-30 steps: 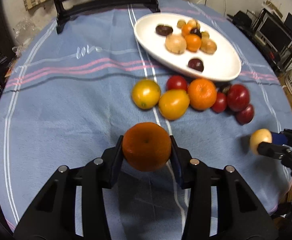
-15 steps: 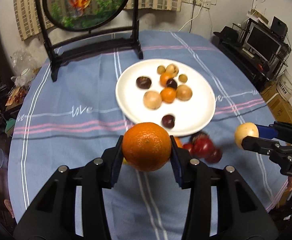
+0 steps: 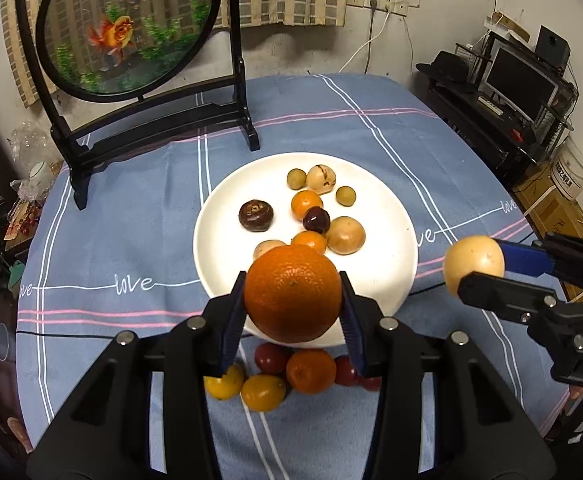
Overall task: Organize fruits
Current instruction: 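Carry the tangerine in the left gripper and yellow fruit in the right gripper over the plate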
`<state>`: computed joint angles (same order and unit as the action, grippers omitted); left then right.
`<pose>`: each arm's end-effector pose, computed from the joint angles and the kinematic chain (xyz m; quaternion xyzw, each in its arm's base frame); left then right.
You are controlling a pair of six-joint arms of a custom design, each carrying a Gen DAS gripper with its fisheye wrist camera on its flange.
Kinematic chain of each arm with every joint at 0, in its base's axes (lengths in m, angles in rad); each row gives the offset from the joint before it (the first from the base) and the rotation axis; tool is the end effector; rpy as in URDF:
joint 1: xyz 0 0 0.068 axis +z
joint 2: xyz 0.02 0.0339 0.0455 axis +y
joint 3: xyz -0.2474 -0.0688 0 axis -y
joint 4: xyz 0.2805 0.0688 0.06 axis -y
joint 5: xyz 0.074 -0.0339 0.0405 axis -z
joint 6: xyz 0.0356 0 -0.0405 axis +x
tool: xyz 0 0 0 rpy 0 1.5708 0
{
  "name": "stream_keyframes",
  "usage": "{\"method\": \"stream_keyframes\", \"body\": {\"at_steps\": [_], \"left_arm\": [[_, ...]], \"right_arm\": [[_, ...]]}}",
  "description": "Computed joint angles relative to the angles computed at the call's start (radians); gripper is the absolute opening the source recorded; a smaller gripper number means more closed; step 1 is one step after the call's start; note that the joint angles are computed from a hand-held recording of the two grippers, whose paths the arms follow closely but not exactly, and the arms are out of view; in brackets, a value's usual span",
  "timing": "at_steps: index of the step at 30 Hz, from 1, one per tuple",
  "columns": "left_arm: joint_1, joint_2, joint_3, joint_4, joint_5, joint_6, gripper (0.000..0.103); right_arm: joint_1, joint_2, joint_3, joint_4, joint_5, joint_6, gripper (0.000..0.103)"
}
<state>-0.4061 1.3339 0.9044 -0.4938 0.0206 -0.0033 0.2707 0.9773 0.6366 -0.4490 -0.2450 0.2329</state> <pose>0.2827 -0.1224 0.2043 0.1928 0.9282 -0.0742 0.3095 0.2313 0.0732 0.2043 -0.0639 0.9167 0.2036 0.3378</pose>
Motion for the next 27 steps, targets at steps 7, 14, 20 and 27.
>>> {"method": "stream_keyframes", "body": {"at_steps": [7,14,20,27], "left_arm": [[0.011,0.129,0.077,0.022,-0.026,-0.007,0.043],[0.017,0.205,0.124,0.035,-0.042,-0.013,0.044],[0.028,0.226,0.130,0.039,-0.046,-0.016,0.044],[0.057,0.226,0.112,0.054,-0.045,-0.010,0.044]], "right_arm": [[-0.037,0.143,0.053,0.063,-0.033,-0.029,0.038],[-0.062,0.240,0.100,0.092,-0.065,-0.052,0.038],[-0.085,0.274,0.113,0.095,-0.078,-0.071,0.038],[-0.102,0.282,0.109,0.086,-0.071,-0.097,0.038]]}}
